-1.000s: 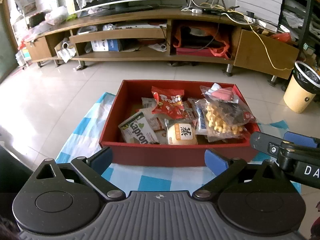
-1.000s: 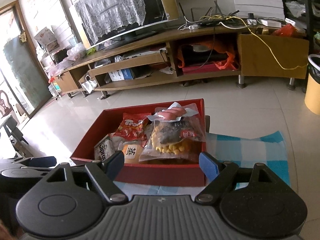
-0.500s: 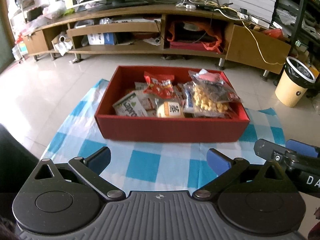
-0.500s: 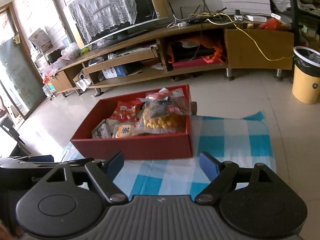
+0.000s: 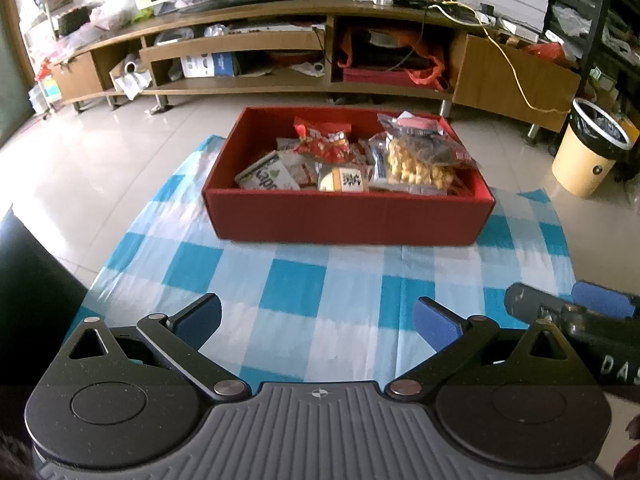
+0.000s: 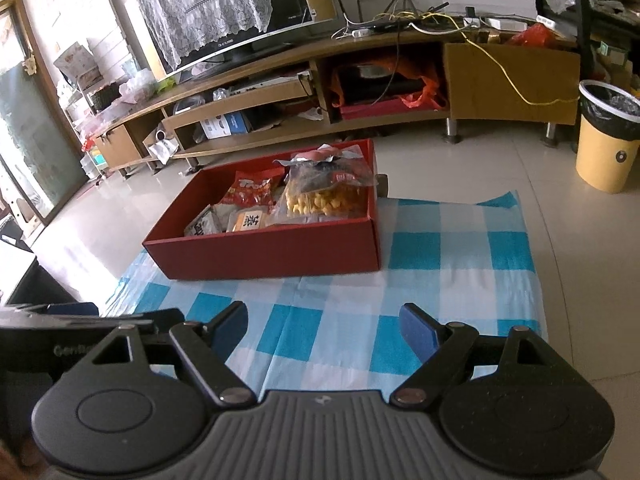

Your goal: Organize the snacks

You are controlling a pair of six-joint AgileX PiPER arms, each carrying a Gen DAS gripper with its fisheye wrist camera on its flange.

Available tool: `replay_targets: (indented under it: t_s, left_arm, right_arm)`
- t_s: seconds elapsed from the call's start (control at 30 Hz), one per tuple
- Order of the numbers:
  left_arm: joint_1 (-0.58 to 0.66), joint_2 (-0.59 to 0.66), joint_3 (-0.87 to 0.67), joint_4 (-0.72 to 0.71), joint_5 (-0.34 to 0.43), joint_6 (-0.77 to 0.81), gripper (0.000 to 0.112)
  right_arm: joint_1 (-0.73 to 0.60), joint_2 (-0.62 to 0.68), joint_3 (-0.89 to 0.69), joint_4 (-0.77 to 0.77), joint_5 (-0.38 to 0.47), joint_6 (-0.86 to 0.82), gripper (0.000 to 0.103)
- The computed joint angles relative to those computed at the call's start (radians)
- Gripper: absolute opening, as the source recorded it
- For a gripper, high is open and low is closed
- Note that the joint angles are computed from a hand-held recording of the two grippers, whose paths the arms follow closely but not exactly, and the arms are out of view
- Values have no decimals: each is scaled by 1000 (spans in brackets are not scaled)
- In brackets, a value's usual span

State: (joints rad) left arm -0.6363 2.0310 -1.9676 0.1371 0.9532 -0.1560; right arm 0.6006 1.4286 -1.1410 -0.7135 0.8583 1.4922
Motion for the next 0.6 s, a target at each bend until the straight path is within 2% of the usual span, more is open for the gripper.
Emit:
replay_targets:
  t_s: [0.27,0.6]
  left_arm:
    - [-7,-78,139,49,-59,-23,103]
    - [-15,-126,206,94,-108,-46,103]
  right_arm:
    - [41,-4,14,8,3,23,82]
    - [57,-16,23,-4,-12,43,82]
